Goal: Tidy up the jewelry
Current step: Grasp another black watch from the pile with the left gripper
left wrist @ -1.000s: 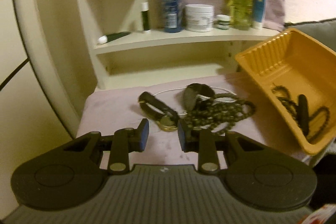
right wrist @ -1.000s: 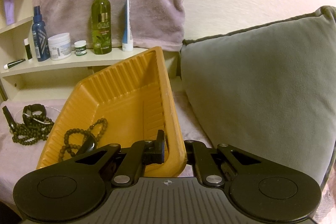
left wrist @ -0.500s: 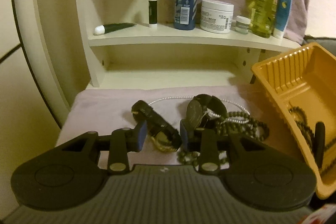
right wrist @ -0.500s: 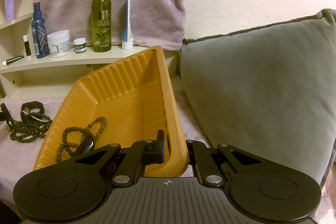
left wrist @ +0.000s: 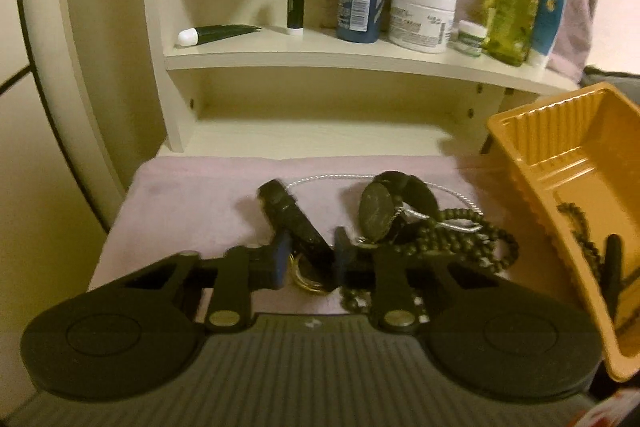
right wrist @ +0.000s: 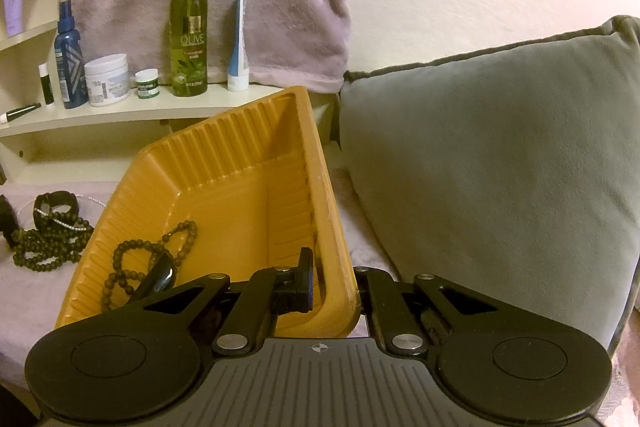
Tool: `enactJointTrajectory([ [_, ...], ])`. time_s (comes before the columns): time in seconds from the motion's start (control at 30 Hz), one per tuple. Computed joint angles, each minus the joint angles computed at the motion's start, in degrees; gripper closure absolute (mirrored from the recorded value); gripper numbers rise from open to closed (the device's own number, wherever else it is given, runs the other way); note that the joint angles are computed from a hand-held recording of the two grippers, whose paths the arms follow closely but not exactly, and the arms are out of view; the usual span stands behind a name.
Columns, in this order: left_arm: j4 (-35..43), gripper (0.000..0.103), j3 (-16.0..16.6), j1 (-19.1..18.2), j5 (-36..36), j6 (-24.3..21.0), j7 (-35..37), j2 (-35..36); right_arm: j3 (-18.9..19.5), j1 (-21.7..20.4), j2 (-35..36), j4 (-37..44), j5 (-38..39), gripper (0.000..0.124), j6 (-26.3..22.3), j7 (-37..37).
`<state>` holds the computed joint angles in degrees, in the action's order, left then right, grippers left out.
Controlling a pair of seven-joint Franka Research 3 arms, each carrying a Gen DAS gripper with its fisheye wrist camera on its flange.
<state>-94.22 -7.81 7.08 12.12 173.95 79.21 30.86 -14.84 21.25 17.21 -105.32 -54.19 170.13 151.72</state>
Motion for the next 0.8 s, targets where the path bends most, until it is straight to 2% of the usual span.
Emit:
enactJointTrajectory([
  [0.03, -0.4, 0.103, -1.0, 0.9, -0.3, 0.1, 0.9, -0.3, 0.1, 0.0, 0.0, 0.0, 0.1, 0.117, 0.0, -0.1],
  [0.13, -1.3, 0.103, -1.7, 1.7, -0.3, 0.8, 2.0, -1.1, 0.0, 0.0, 0.0, -0.1, 0.3, 0.117, 0.1, -0.2],
  [0.27, -0.9, 0.103, -0.5, 0.9, -0.3, -0.2, 1.5, -1.4, -0.2, 0.2, -0.1, -0.1, 0.1, 0.117, 0.5, 0.0],
  [0.3, -0.6, 0.101, -0.7, 1.1, -0.9, -0.8, 1.2, -1.4, -0.4, 0.3, -0.2, -0.2, -0.1, 0.117, 0.6, 0.2],
  [0.33, -0.5, 0.094, -0.6, 1.0, -1.2, -0.8, 0.7, -1.3, -0.4, 0.2, -0.2, -0.2, -0.1, 0.117, 0.7, 0.2],
  [0.37, -0.6, 0.079, 0.2, 0.3, -1.1, 0.0, -0.2, -1.2, -0.3, 0.2, -0.2, -0.3, 0.0, 0.117, 0.7, 0.2],
  [0.43, -0.6, 0.074, 1.8, -1.3, -0.2, 1.2, -1.9, -0.9, -0.2, 0.1, -0.2, -0.4, 0.4, 0.117, 0.6, -0.1],
  [0.63, 3.0, 0.074, 8.5, -7.5, 4.6, -0.8, -8.9, 1.8, -0.2, 0.2, -0.2, -0.4, 0.5, 0.117, 0.2, -0.2],
  [0.7, 4.1, 0.074, 9.7, -8.2, 6.0, -1.3, -11.2, 2.7, -0.2, 0.1, -0.1, -0.2, 0.5, 0.117, 0.1, -0.3],
  [0.73, 4.6, 0.074, 9.7, -8.1, 6.5, -1.9, -11.6, 3.0, -0.1, 0.1, 0.0, -0.2, 0.7, 0.117, 0.0, -0.4],
  [0.8, 4.8, 0.080, 7.2, -5.9, 6.6, -2.2, -10.3, 3.1, 0.0, 0.0, 0.1, -0.1, 1.0, 0.117, -0.1, -0.7],
])
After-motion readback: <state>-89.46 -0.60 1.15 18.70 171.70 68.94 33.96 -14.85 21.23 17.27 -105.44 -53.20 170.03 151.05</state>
